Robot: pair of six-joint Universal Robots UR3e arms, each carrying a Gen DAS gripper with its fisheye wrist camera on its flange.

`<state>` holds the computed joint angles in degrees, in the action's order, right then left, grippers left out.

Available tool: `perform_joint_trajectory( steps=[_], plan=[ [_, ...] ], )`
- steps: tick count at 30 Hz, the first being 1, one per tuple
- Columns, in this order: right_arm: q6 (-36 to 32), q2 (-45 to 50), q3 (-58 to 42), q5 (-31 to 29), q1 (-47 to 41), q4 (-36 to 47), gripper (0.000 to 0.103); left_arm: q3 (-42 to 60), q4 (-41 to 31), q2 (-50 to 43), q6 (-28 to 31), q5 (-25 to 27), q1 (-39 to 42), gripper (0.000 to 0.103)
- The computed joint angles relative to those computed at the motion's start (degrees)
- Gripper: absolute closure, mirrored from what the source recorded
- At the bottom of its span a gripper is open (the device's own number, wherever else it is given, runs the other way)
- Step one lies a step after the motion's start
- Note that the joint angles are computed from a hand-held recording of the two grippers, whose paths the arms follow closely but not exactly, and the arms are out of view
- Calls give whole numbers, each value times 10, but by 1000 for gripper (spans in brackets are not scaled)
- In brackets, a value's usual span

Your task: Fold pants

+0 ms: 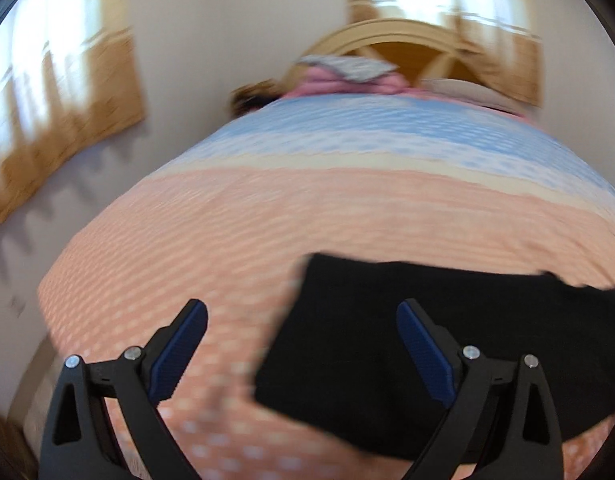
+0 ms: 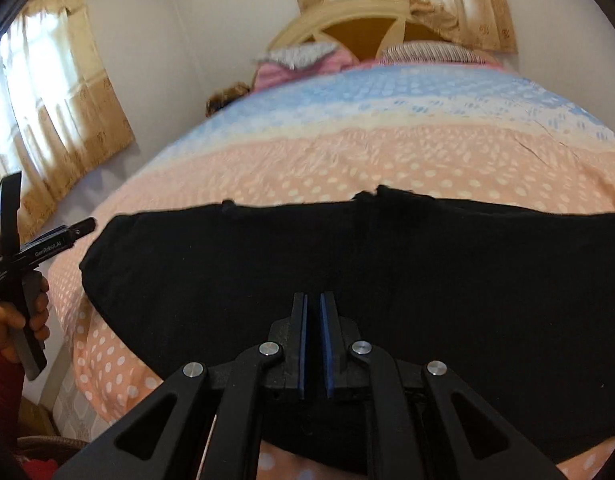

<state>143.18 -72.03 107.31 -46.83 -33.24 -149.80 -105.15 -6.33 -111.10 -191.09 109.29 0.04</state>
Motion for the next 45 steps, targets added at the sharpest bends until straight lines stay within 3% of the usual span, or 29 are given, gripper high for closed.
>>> perform_joint_trajectory(
  steps=[4, 8, 13, 15, 17, 18, 19, 20, 27, 30, 33, 38, 42, 45],
  plan=[
    [-9, -68, 43, 54, -4, 3, 96, -36, 19, 0, -37, -16, 54, 5],
    [-19, -93, 52, 70, 47, 16, 96, -74, 24, 15, -72, -106, 91, 5],
    [-4, -11, 27, -39, 149, -1, 96, -82, 36, 2, -75, -137, 79, 5],
    [3, 6, 54, -19, 140, -44, 96, -80, 32, -2, -84, -160, 85, 8],
    [-5, 1, 51, -22, 140, -33, 96, -92, 35, 8, -92, -189, 100, 15],
    [-5, 1, 45, -24, 142, -25, 96, -93, 39, 10, -94, -189, 98, 25],
    [-2, 2, 45, -20, 141, -24, 96, -100, 45, 15, -87, -206, 102, 44],
    [8, 14, 47, -19, 146, -42, 96, -101, 47, 16, -78, -236, 109, 54],
    [4, 7, 48, -6, 139, -21, 96, -95, 46, 21, -90, -261, 110, 75],
    [-8, -21, 54, 32, 109, 30, 96, -74, 32, 36, -85, -225, 82, 76],
    [-1, -51, 76, 74, 67, 23, 96, -33, 34, 43, -68, -203, 44, 76],
    [28, -76, 64, 130, -29, 82, 96, 85, 29, 16, -5, -180, -64, 77],
    [31, -75, 46, 148, -115, 124, 96, 203, 9, -47, 31, -225, -143, 82],
    [18, -70, 25, 166, -169, 171, 96, 301, -19, -115, 48, -264, -196, 94]
  ],
)
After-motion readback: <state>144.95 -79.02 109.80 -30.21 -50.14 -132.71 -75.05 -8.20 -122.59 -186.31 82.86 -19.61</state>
